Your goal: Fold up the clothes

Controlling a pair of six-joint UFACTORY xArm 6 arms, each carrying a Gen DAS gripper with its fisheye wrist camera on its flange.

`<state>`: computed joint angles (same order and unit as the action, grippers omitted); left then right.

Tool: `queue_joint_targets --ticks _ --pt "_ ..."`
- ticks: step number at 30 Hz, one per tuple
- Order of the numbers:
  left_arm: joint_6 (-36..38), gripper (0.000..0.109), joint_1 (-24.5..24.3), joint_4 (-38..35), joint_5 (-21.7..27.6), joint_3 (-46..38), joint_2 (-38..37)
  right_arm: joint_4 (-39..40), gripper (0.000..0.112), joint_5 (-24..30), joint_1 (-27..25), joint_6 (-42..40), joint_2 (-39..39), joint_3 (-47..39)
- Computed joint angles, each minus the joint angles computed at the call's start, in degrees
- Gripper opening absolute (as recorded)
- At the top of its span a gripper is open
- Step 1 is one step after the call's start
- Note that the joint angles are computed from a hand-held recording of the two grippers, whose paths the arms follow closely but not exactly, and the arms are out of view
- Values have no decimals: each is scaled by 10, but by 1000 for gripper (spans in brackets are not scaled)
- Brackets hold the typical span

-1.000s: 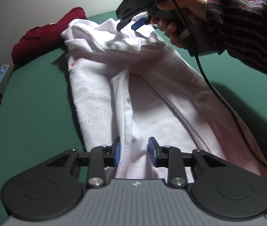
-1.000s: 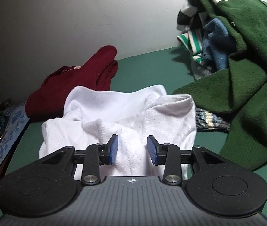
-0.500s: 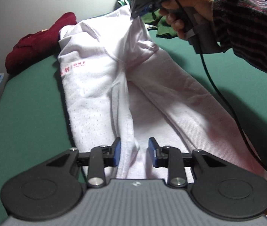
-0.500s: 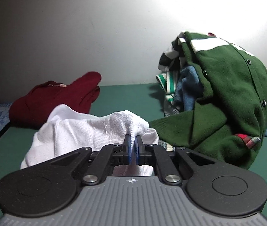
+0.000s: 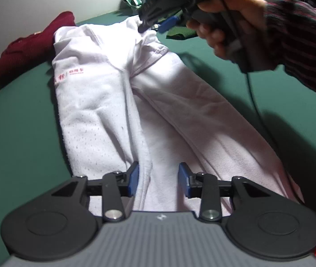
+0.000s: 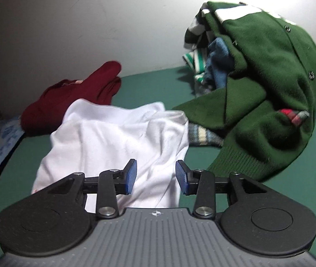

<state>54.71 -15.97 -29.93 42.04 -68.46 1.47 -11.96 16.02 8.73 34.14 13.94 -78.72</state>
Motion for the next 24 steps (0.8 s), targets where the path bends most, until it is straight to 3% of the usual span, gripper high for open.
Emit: queue_joint_targets --ticks 3,5,8,10,15,16,19,21,24 --pt "-4 38 4 -4 14 -11 6 61 31 33 16 -76 -18 25" --pt "-4 38 6 -5 21 -13 6 26 8 33 21 -58 -27 40" --pt "3 38 12 -9 33 -13 2 1 6 22 17 -23 -57 67" --pt "8 38 16 -13 41 -13 0 -4 6 32 13 -15 -73 74" --pt "11 38 23 -21 55 -24 7 28 6 131 17 -105 -66 43" --pt "12 39 25 -23 57 -25 8 9 8 131 18 -99 -66 42" --pt "7 40 26 -26 60 -27 10 -95 40 65 11 4 -62 35" --pt "2 40 25 -25 61 -28 10 -99 40 21 7 19 -39 6" --pt "-4 40 21 -19 60 -28 9 -2 40 -7 18 -78 40 -93"
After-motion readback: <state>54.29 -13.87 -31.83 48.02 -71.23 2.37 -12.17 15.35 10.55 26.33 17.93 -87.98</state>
